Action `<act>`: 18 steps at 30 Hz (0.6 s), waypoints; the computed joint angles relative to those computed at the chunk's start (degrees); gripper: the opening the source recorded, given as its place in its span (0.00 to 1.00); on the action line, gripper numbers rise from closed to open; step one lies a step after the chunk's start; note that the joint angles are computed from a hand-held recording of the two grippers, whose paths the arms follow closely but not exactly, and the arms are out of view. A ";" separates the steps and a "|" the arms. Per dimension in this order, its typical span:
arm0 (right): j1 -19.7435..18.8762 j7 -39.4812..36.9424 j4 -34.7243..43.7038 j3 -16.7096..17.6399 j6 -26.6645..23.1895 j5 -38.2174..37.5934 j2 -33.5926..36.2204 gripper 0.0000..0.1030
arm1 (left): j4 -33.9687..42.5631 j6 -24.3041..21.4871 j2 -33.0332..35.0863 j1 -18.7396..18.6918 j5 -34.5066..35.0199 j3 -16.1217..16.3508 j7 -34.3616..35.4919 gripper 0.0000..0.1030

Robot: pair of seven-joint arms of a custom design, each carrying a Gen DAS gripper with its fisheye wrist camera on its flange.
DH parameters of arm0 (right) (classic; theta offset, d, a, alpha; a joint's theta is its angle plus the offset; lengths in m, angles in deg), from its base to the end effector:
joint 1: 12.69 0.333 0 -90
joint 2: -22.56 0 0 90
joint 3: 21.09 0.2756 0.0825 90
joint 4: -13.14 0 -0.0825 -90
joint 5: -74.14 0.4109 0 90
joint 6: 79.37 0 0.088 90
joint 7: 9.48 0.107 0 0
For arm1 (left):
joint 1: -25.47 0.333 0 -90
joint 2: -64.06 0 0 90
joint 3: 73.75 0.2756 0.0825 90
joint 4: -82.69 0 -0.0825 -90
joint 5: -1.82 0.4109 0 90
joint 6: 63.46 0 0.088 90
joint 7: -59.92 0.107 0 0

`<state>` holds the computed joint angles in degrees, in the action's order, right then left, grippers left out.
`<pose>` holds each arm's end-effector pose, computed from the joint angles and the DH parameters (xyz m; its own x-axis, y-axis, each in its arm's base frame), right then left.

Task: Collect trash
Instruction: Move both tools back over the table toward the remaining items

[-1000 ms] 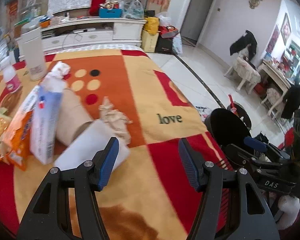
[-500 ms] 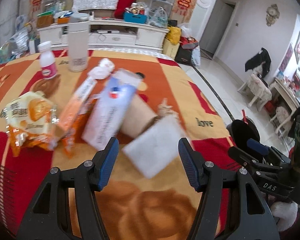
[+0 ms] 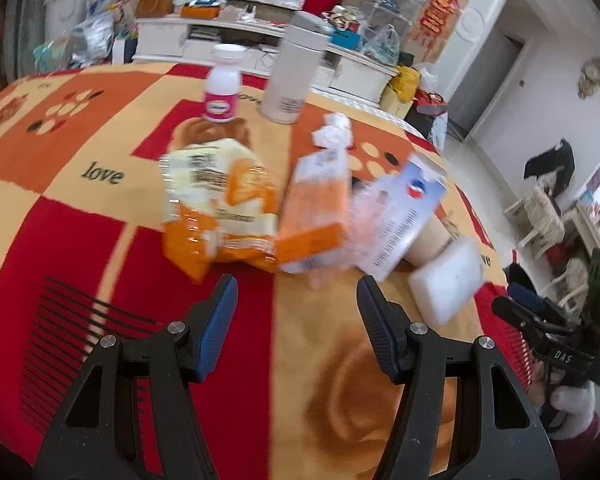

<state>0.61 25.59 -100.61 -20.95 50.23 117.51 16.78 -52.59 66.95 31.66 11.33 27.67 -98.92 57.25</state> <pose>0.5736 0.1557 0.5070 0.7592 -0.6164 -0.2089 -0.5783 -0.4915 -0.6512 0.3681 -0.3067 0.5234 0.5374 -0.7825 0.3145 -0.5259 -0.6025 -0.6004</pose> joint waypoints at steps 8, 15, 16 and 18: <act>1.50 0.50 0.13 1.28 0.84 -0.42 -0.13 0.88 | -3.12 -0.59 -4.02 1.07 -1.43 2.75 4.10 0.59; 1.71 3.97 1.76 1.46 1.20 -2.67 1.91 0.88 | -4.87 0.97 -3.55 4.27 -2.76 4.15 5.06 0.59; 1.65 4.44 2.13 1.57 1.23 -3.22 2.34 0.88 | -4.81 1.13 -3.13 4.75 -2.56 4.07 5.13 0.59; 1.60 5.32 3.08 1.84 1.11 -3.95 3.34 0.88 | -4.80 1.92 -2.14 5.61 -2.13 4.16 5.19 0.59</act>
